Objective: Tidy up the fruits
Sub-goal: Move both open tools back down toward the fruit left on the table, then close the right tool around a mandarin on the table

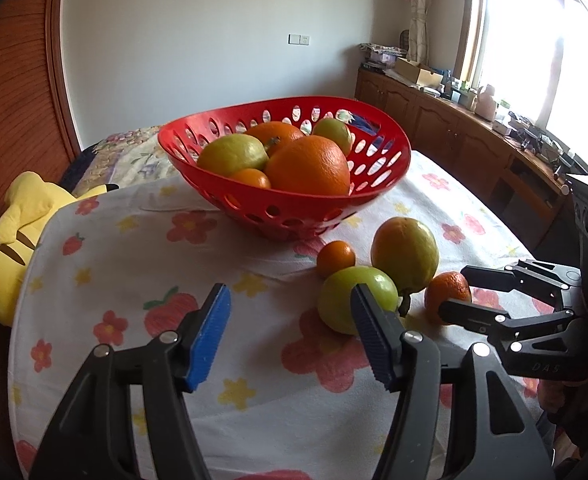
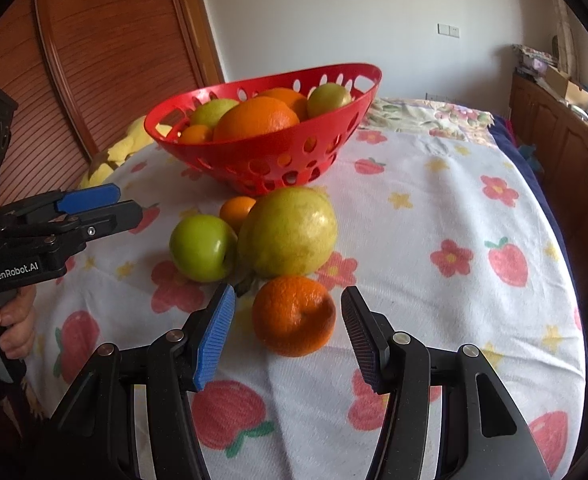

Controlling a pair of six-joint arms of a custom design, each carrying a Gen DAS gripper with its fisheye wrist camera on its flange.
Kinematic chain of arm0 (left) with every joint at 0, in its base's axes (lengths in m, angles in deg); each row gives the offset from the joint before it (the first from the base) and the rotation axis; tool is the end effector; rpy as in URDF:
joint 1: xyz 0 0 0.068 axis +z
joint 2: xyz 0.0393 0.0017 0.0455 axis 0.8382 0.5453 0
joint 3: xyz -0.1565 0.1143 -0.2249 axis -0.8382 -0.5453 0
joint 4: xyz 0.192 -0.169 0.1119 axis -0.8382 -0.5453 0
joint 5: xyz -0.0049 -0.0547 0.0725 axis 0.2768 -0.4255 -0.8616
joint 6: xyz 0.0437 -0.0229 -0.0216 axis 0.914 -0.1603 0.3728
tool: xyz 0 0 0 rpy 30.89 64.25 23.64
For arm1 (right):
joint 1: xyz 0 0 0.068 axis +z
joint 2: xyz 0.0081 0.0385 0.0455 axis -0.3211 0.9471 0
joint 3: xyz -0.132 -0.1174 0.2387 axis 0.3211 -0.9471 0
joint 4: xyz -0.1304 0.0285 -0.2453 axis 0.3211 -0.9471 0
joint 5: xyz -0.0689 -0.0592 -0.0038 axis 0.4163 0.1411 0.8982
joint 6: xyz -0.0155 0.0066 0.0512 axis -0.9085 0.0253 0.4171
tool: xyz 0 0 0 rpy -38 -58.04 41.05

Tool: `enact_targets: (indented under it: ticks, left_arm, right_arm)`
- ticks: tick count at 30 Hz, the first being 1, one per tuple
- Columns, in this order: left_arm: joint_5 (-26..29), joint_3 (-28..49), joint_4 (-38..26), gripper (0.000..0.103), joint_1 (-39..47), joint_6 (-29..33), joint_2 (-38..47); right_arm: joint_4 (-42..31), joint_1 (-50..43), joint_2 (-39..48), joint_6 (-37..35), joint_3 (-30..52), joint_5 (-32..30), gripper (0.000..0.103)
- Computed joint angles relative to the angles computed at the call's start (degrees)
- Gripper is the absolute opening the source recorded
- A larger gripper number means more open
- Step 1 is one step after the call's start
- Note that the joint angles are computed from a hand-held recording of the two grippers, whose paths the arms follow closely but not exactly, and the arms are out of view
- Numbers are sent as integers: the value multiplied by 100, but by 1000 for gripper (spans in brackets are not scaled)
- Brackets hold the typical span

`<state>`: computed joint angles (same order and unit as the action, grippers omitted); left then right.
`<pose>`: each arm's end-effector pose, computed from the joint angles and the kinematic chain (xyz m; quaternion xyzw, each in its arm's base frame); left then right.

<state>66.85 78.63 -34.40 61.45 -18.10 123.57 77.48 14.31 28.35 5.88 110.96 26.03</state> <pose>0.2567 0.0055 0.2139 0.1774 0.9012 -0.1260 0.3749 0.2496 0.1567 0.1773 -0.0954 0.9205 0.1057 0.3639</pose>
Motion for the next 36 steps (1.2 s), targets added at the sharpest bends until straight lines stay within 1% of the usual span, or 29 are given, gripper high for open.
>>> enact_targets:
  ticks: [5,9,11,13,19,23,27,36]
  left_arm:
    - [-57,-11,50,62,-136,-110,45]
    - [-59,20,62,63,-250,-175,110]
    - [-75,34,82,63,-330,-232,155]
    - [-129,43,91,64,-445,-292,184]
    - [-242,96,61,64,-709,-350,321]
    - [-311,184,6,64,-882,-399,451]
    - [-410,252,-1,64,-1052,-450,547]
    - [-476,387,-76,64,-1195,-465,909]
  right_arm:
    - [22,69,160,-14,24,56,58]
    - [65,-7,210,23,4,-101,57]
    - [56,-20,243,8,7,-86,53]
    - [69,11,234,-19,-18,9,47]
    - [107,-58,-49,-31,-253,-147,47]
    - [97,-33,-210,-23,-411,-16,47]
    - [174,-77,-358,33,-572,-31,47]
    - [449,31,-401,92,-751,133,47]
